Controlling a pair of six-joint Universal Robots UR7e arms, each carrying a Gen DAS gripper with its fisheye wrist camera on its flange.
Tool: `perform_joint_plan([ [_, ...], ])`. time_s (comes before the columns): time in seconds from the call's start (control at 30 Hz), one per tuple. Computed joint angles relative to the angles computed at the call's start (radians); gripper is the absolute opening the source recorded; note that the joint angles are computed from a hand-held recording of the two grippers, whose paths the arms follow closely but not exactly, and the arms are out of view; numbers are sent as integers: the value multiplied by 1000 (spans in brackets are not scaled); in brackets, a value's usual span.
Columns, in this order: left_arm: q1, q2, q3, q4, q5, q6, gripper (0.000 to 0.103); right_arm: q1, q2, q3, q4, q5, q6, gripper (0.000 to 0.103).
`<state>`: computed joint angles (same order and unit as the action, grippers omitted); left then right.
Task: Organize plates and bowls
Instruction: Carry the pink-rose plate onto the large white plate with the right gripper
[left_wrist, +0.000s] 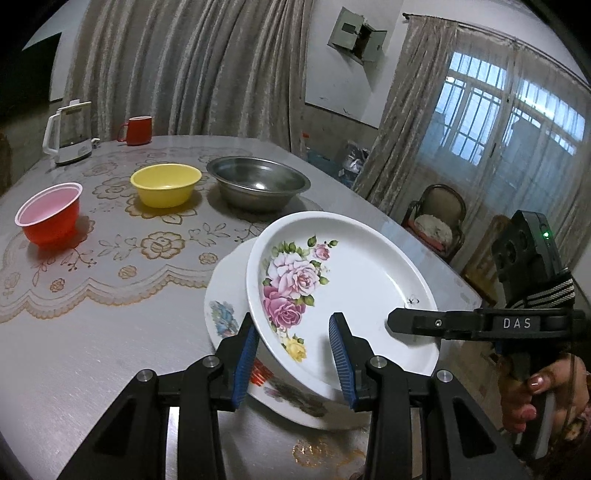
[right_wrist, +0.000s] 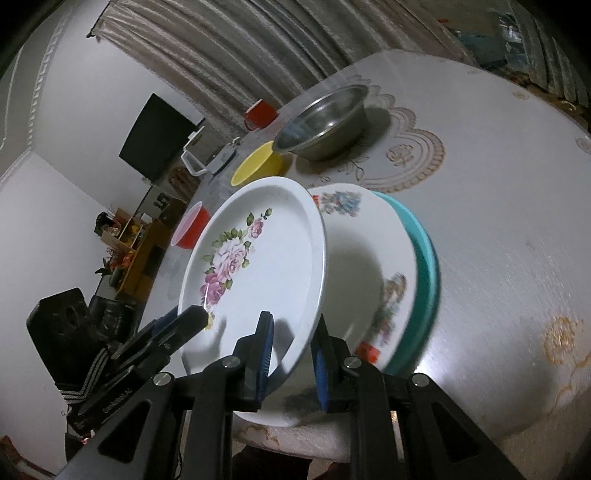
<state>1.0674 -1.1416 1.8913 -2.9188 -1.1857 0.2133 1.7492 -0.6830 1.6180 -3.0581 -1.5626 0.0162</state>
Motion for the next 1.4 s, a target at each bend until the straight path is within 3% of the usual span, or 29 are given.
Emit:
perform_joint_plan([
  [0.33, -13, 6, 9, 24, 40, 9, 39, 0, -9, 11, 18, -44, 16, 22],
  [0.73, -28, 12, 4, 90, 108, -19, 40, 45, 2, -27, 74, -185, -10, 24],
  [0.97, -26, -11, -17, 177, 96, -90, 41, 49, 9, -47, 91, -204, 4, 25],
  [1.2, -39, 5, -38, 211, 152, -68, 41, 61, 35, -79, 93, -260, -44, 21],
  [1.27, -43, 25, -64, 242, 167, -60, 46, 71, 44, -93, 97, -297, -61, 21],
  [1.33, -41, 36, -83, 268, 159, -61, 59, 80, 52, -110, 103, -336, -71, 21],
  [1.4, -40, 43, -99, 295, 152, -63, 65, 78, 53, -119, 112, -339, -70, 21],
])
